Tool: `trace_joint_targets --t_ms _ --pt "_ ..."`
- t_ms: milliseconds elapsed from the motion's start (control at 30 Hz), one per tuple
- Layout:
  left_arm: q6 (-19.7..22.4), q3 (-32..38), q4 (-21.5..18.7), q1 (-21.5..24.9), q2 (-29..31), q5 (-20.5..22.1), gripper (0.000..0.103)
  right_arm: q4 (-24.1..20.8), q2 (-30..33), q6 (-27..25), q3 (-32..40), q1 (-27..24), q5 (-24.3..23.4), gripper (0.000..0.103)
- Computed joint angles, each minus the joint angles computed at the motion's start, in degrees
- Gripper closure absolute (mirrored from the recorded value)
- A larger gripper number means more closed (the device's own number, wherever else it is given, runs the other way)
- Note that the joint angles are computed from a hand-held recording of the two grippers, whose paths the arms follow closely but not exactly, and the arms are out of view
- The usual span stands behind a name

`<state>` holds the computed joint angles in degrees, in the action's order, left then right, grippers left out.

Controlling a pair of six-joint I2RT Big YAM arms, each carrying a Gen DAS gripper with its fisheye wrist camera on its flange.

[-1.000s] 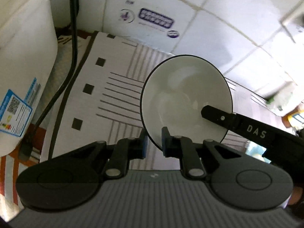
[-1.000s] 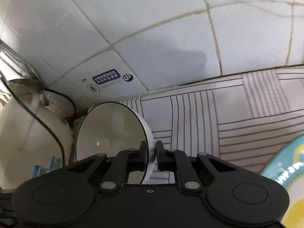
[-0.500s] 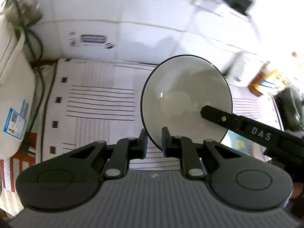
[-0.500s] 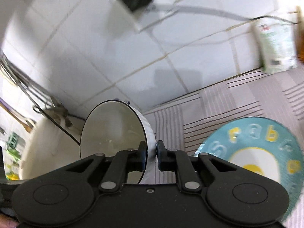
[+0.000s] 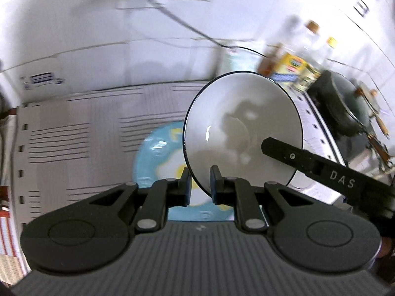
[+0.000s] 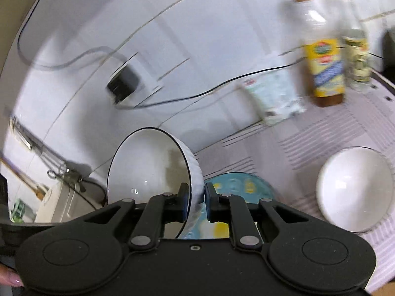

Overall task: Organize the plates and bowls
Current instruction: 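Carry the bowl and lower it onto the bowl stack, open the left gripper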

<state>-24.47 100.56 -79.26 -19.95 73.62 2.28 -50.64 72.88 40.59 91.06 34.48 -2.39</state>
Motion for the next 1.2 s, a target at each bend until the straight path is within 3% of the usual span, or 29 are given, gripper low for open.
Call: trace_joint_targets --t_ms 333,500,967,1200 --pt "-4.6 10.7 -2.3 -9.7 9.5 -1.7 0.089 -3.9 -6.1 -6.8 -4.3 -10.3 -4.6 0.085" --pt "-7.9 15.9 -4.3 -12.5 14.6 -1.9 0.089 -5.1 -6.7 -11.5 -5.6 -15.2 -7.6 0.085" --pt "-18.5 23.2 -8.8 -15.7 24.5 -1.9 0.089 -7.0 -3.0 -28.8 -7.2 -22.6 -13.3 0.085" --pt "-23.5 22.6 -9.4 -15.6 26.6 0.5 0.087 -7.1 -2.0 -36.9 -8.3 -22.9 -12.3 0.085"
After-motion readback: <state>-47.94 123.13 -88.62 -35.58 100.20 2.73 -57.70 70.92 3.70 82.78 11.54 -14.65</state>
